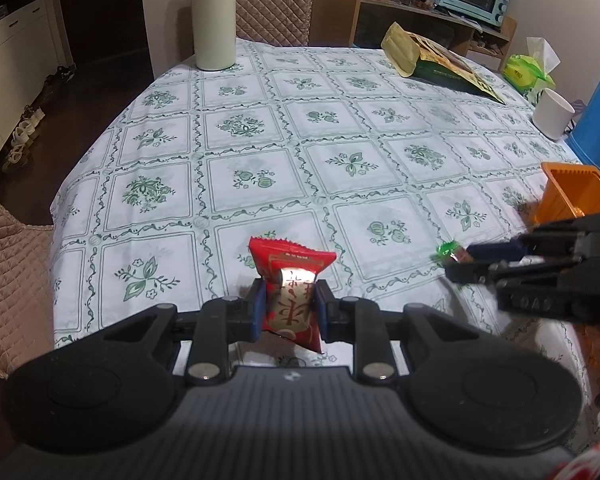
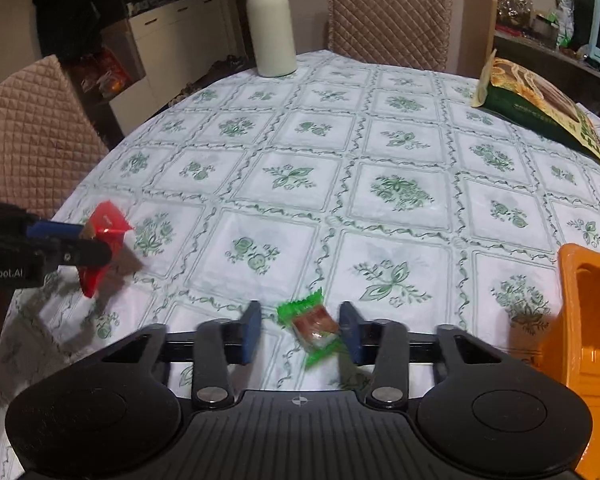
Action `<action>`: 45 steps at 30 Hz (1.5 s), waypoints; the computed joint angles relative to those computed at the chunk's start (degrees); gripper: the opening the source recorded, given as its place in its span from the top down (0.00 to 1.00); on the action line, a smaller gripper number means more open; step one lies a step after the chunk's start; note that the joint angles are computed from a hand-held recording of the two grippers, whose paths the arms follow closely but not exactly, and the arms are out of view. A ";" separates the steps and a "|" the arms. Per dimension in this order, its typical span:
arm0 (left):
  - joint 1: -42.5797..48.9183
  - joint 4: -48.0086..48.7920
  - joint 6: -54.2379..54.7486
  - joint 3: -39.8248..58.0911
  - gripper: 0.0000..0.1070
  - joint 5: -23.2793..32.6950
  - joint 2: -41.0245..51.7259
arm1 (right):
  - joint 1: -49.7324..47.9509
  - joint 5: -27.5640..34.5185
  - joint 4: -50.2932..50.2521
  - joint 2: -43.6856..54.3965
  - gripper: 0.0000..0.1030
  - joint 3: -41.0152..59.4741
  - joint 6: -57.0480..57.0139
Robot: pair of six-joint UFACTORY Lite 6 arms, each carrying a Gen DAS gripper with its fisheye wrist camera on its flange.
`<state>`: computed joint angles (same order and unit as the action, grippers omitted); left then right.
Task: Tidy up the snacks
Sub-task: 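Grasp the green-wrapped candy with the right gripper while the left gripper holds its candy, then carry both candies over the orange tray and lower them inside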
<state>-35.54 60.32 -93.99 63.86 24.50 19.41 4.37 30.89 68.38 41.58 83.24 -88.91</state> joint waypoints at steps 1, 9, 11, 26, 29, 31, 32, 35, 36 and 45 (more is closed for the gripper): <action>-0.15 0.04 -0.23 -0.19 0.79 0.12 -0.17 | 0.32 -0.50 -0.22 -0.29 0.70 -0.84 -0.40; -2.10 -0.27 -0.81 -0.80 0.79 1.10 -1.32 | 1.90 -5.36 7.35 -3.27 0.74 -6.32 -7.69; -2.72 -0.35 -0.94 -1.00 0.79 1.42 -1.76 | 1.95 -5.71 8.59 -4.52 0.74 -7.58 -8.88; -10.72 -2.70 -0.47 0.73 0.79 5.80 -4.82 | -4.05 2.17 11.87 -21.62 0.75 -21.67 -9.50; -13.19 -3.79 0.22 2.63 0.79 7.14 -4.52 | -7.17 5.27 11.23 -26.33 0.75 -25.56 -8.85; -14.71 -4.65 0.70 4.06 0.79 7.61 -4.13 | -9.70 7.34 10.36 -29.60 0.75 -28.26 -8.39; -15.43 -5.14 0.94 4.70 0.79 7.66 -3.98 | -11.09 8.37 9.89 -31.16 0.75 -29.55 -8.16; -17.90 -6.52 1.91 7.43 0.79 8.32 -2.72 | -16.06 12.09 7.61 -35.04 0.75 -32.56 -6.29; -18.74 -7.03 2.43 8.59 0.79 8.64 -2.08 | -17.85 13.28 6.87 -36.35 0.75 -33.58 -5.72; -24.99 -11.89 8.07 21.61 0.79 9.60 6.23 | -35.47 23.82 -0.81 -43.98 0.75 -37.02 -3.24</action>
<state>-60.54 48.43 -85.93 85.47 34.10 25.64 -31.10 54.71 67.57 -2.39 46.22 -92.14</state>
